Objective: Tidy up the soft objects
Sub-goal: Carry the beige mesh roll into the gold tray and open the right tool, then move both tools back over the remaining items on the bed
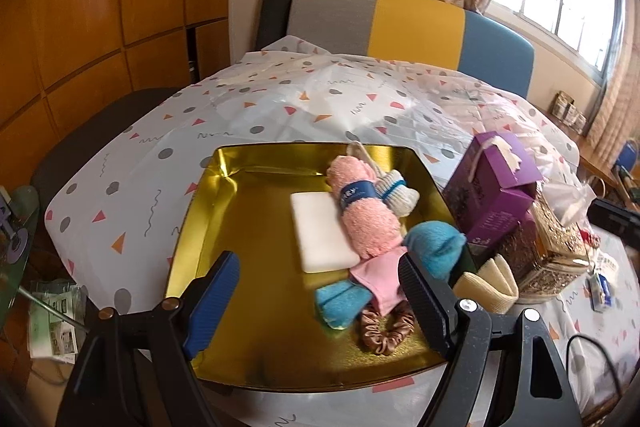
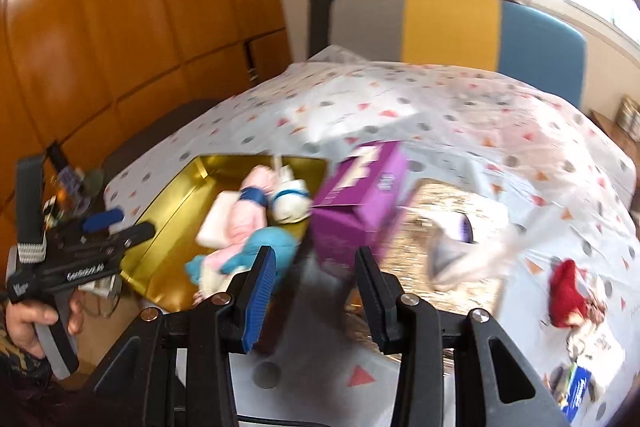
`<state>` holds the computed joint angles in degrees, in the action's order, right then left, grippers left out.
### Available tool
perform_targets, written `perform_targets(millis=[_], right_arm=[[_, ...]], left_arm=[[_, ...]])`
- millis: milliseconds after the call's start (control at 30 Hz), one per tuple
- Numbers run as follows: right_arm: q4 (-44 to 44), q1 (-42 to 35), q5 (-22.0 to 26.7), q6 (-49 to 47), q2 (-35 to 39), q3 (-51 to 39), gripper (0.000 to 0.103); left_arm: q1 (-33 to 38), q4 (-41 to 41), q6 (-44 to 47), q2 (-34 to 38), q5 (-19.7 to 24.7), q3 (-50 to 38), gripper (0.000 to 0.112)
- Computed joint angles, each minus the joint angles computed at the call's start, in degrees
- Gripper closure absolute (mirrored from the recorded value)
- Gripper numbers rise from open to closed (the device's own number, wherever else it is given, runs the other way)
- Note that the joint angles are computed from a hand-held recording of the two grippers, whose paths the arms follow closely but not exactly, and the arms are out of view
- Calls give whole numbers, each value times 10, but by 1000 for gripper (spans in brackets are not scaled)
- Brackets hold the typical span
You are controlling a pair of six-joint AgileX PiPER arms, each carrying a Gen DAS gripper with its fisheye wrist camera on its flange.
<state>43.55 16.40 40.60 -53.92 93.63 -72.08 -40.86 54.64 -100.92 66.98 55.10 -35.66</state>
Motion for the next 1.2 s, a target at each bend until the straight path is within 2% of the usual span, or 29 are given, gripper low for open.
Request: perform_targets(millis=[200, 367, 533, 800, 867, 933, 1000, 1033, 1133, 1200], right_arm=[[30, -74, -6, -1, 1, -2, 62], [20, -136, -21, 31, 21, -21, 62], [4, -203, -53, 75, 48, -42, 62], [-52, -291, -144, 209, 114, -54, 62], [-62, -319, -117, 272, 139, -80, 62], [-37, -344, -101, 283, 148, -86, 62], [-55, -356, -73, 323, 166, -105, 62], [-46, -365, -48, 330, 179, -117, 62], [-61, -373, -23, 364, 194, -129, 62], [-39, -384, 2, 361, 206, -137, 62]], left_arm=[[-24, 5, 2, 13, 8, -16, 30], [-39, 12, 6, 18, 12, -27, 30], [-47, 11, 14, 33, 9, -40, 30], [-63, 12, 29, 56, 12, -64, 30], [-68, 15, 30, 62, 13, -71, 30], [-72, 16, 34, 70, 11, -79, 30], [-73, 17, 39, 76, 7, -86, 30], [-74, 17, 42, 79, 5, -90, 30], [-78, 17, 49, 87, 0, -100, 30], [-79, 18, 53, 91, -9, -107, 30]])
